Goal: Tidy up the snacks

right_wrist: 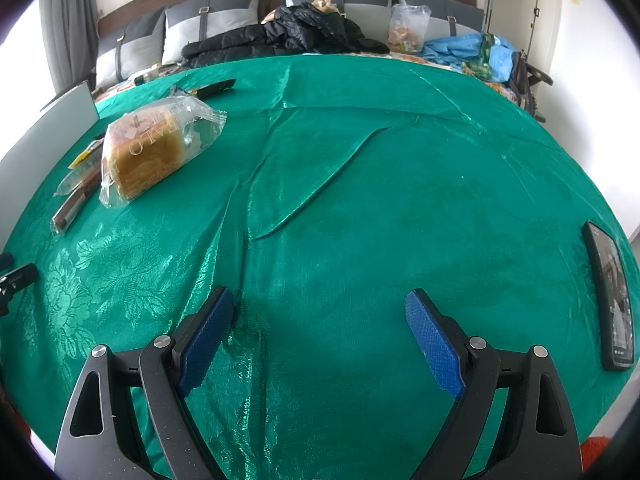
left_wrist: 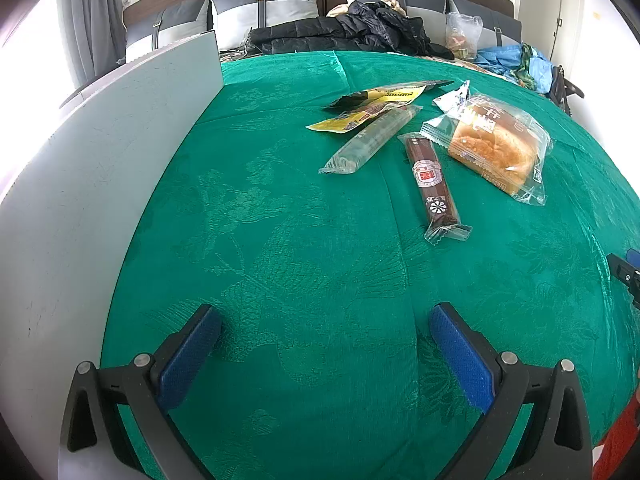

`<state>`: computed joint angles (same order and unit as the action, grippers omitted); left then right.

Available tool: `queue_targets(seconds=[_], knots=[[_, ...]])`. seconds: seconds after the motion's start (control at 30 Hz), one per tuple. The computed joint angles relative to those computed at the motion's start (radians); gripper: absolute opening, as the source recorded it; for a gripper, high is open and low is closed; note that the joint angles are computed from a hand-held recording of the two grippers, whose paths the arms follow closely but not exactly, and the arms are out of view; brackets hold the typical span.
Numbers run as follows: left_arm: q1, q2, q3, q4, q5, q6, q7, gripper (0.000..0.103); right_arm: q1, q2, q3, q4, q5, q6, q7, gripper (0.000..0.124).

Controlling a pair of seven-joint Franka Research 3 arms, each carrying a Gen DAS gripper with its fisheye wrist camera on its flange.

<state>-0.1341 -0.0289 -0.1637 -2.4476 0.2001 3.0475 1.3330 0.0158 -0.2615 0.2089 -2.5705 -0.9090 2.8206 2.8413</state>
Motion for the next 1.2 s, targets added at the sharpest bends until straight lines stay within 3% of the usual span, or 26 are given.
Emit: queue_targets(seconds=[0.23,0.4,0.53,1.0,1.1,1.13,1.2], knots=[[-0.008,0.001,0.002,0.006,-0.050,-0.014,0.045,0.103,0.000,0.002,0.000,0.002,-0.012,0.000,0.011,0.090],[-0.021,0.031,0.001,0.089,-0.247,-0.137,0.284,0.103,0.002,0.003,-0.002,0.003,-0.015,-0.001,0.015,0.090],[-0.005,0.056,-0.019,0.093,-0.348,-0.066,0.405,0.103,0.003,0.004,-0.003,0.003,-0.018,-0.001,0.018,0.090],[0.010,0.057,-0.032,0.090,-0.348,-0.059,0.404,0.103,0.011,0.000,-0.004,0.011,-0.020,-0.017,0.036,0.090],[0.010,0.058,-0.032,0.090,-0.347,-0.058,0.404,0.103,0.060,0.003,-0.036,0.022,0.126,-0.044,-0.077,0.090],[0.011,0.058,-0.032,0.090,-0.347,-0.058,0.404,0.103,0.073,0.005,-0.044,0.029,0.175,-0.015,-0.105,0.090],[0.011,0.058,-0.033,0.090,-0.347,-0.058,0.404,0.103,0.044,0.019,0.000,0.065,0.135,0.055,-0.073,0.090]])
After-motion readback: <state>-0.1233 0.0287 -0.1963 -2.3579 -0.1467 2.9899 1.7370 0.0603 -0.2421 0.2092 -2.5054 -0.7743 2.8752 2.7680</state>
